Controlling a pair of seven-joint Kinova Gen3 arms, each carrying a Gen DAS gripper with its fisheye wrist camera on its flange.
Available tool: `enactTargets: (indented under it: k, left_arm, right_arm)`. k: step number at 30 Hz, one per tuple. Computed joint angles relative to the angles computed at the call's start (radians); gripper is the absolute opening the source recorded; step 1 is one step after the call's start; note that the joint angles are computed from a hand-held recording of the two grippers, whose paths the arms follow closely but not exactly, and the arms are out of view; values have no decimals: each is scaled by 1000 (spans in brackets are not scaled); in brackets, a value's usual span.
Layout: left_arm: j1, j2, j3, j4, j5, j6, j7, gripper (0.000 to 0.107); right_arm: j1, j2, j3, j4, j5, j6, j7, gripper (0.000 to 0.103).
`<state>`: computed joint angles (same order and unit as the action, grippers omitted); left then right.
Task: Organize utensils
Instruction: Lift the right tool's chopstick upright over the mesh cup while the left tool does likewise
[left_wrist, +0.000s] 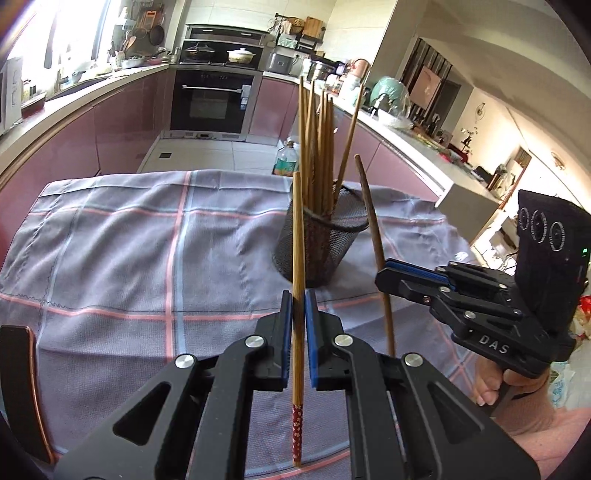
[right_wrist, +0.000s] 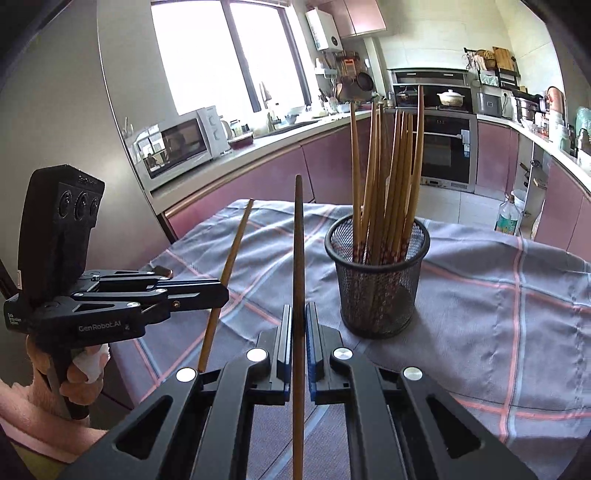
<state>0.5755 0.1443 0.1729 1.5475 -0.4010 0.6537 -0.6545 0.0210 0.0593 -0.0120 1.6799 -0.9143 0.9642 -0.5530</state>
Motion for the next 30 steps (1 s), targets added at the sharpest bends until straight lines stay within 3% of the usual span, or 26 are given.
enactTargets:
  k: [30]
  left_arm:
    - [29,1,-6,-85,-121,6,55,8]
  right_arm:
    - [33,-22,31,-14,-133,-29,89,6]
